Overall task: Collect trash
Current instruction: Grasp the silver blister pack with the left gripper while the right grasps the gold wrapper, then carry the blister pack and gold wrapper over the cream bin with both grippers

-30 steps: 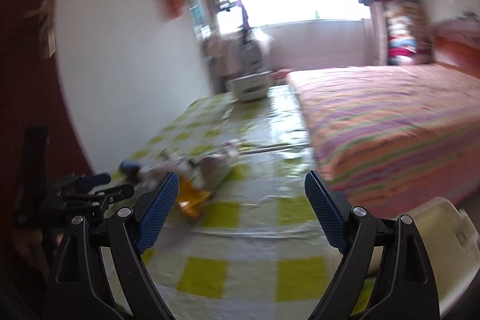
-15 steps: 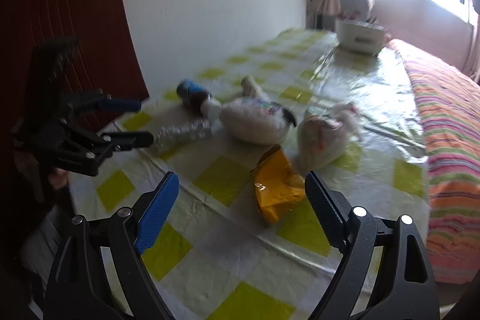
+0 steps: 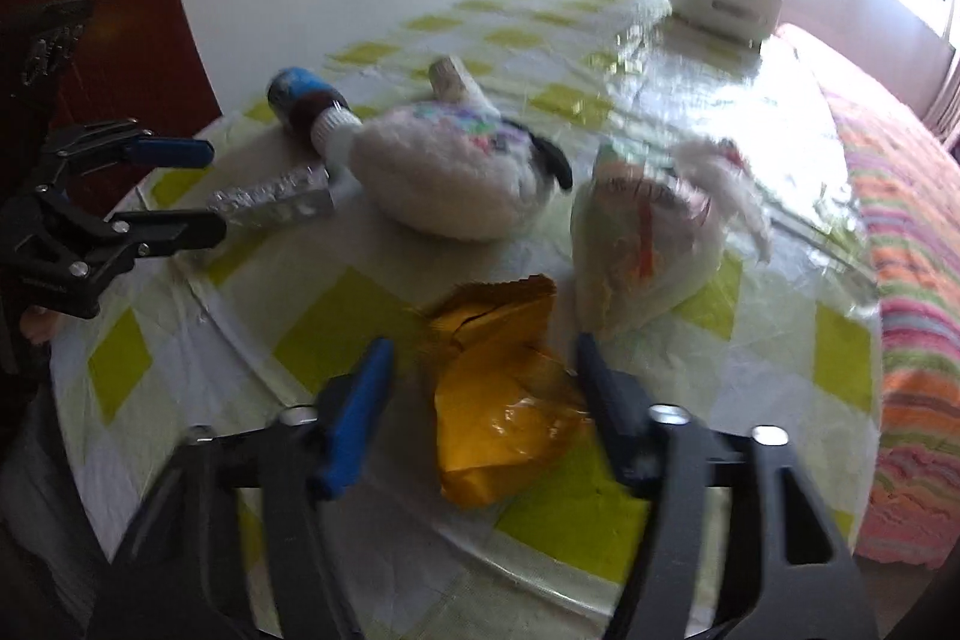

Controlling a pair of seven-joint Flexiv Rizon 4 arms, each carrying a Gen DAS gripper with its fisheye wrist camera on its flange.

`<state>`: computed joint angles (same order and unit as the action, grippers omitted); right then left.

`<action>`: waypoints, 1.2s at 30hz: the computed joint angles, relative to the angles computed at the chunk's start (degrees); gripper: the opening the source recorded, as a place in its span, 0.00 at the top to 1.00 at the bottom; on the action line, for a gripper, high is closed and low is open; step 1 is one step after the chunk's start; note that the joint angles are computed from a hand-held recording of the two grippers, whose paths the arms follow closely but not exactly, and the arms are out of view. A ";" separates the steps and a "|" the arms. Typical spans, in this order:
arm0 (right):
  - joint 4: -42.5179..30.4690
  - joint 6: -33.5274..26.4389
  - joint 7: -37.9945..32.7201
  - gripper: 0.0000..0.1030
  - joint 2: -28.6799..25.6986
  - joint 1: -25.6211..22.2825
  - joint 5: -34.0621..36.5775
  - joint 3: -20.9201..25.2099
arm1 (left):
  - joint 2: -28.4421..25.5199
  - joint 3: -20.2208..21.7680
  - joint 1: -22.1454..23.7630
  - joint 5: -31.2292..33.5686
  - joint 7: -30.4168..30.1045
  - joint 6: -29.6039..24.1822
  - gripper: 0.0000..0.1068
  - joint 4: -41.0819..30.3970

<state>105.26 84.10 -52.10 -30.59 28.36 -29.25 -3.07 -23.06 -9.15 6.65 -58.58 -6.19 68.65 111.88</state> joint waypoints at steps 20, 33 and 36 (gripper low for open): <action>11.19 15.37 7.04 0.78 6.79 12.11 8.25 -13.34 | -4.01 -0.09 -0.42 9.81 -8.60 2.92 0.26 -2.86; 17.61 21.46 -0.41 0.78 9.22 29.20 23.14 -29.73 | -4.54 -2.26 1.55 11.60 -16.10 0.87 0.67 -3.55; 18.57 22.09 -2.08 0.78 9.58 31.46 26.84 -32.10 | -4.10 -3.00 1.56 10.47 -15.44 1.42 0.68 -2.88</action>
<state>123.83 106.18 -54.18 -21.01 59.82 -2.40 -35.17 -27.16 -12.15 8.21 -48.11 -21.63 70.07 109.00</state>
